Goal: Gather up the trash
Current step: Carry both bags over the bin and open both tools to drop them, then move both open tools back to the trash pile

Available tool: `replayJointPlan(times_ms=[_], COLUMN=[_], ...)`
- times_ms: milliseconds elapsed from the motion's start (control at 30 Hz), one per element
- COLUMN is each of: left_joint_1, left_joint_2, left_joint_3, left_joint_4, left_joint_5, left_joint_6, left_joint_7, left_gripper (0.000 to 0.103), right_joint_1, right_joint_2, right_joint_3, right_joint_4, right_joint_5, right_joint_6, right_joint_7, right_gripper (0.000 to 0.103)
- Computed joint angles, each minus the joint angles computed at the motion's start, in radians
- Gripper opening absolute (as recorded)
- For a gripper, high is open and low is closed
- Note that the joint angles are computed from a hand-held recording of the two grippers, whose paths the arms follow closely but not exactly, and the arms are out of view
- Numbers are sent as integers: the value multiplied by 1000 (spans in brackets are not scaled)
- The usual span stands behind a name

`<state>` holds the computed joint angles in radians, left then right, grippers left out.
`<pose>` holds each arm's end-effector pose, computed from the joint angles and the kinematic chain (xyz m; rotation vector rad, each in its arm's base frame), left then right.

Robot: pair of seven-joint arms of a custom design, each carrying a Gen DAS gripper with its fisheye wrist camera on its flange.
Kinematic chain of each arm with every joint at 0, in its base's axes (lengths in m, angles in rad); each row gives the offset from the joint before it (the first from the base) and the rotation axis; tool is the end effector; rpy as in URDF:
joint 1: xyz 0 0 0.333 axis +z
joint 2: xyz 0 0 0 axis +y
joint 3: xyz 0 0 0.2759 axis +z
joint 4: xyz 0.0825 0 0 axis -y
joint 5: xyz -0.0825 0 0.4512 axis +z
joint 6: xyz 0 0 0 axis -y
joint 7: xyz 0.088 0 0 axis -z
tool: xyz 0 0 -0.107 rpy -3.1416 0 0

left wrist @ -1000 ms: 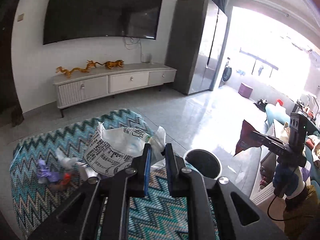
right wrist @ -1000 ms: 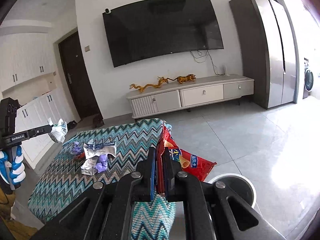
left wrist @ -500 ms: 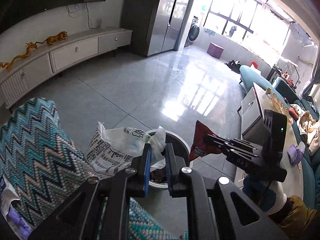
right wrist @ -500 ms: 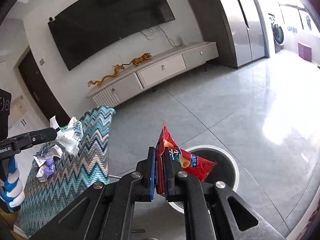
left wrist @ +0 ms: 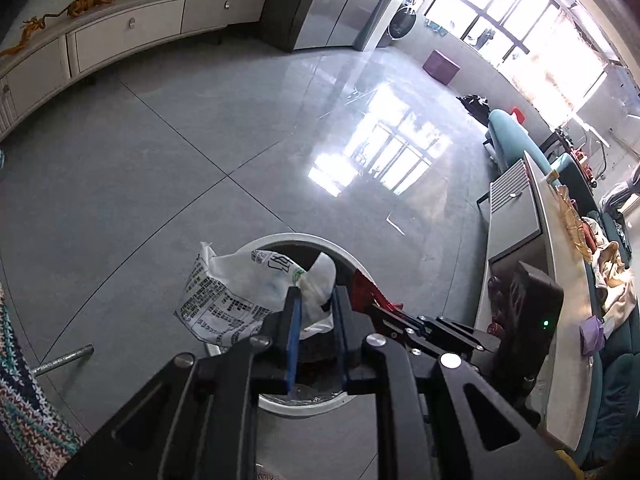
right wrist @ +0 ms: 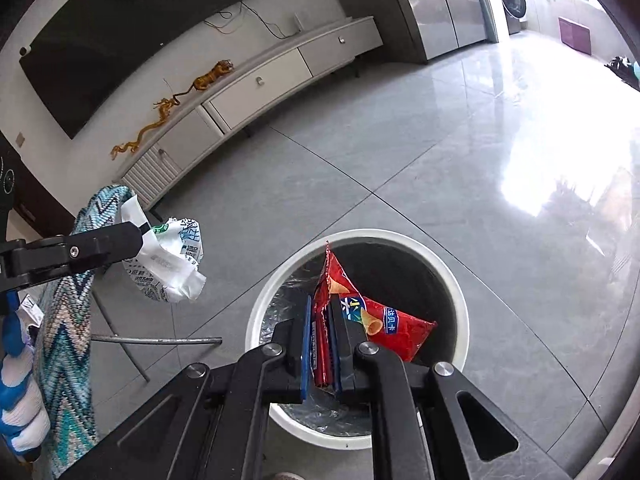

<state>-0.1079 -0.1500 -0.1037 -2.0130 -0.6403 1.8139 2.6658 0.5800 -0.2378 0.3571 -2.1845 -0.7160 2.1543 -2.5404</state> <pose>0.5600 -0.1723 0.4704 0.6092 -2.7208 0.7916 0.3609 0.4527 0.4479 -0.8349 2.3327 -0.5127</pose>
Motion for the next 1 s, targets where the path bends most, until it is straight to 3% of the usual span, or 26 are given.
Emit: replayJointPlan(times_ms=[100,133,200,400,633,800,900,1000], left_joint_1=[1,4,6,26,51,82,111,145], left_joint_2=[45,57,43,18,-126,-206,-220,-223], left_joint_3=[-5,-6,-10,7,78,153,196,235], left_joint_4=[34,47,30,40,-21,-23,5,38], left_joint_5=[11,12,-4,-44,-126,-161,-182,-211], left_joint_6=[-36,-48,-39,-56,-47,-99,-141,-163], left_joint_7=[-29,-36,-36,-13,83,157,172,189], left_gripper=[24,35,46,46,46,46,46,46], right_joint_1=[-1,-1,2,20,48,103,163,228], right_joint_2=[18,28,44,56,52,151,234,306], right_joint_3=[-11,-13,-18,-21,22,55,56,46], right_joint_4=[-9,-9,2,41,147,366,517,646], right_joint_5=[28,33,51,75,3,-115,-216,-320], right_joint_6=[14,20,11,-56,-224,-449,-560,-626], right_joint_7=[5,5,-10,-41,-15,-67,-109,-147], right_gripper=[12,20,35,44,67,80,95,100])
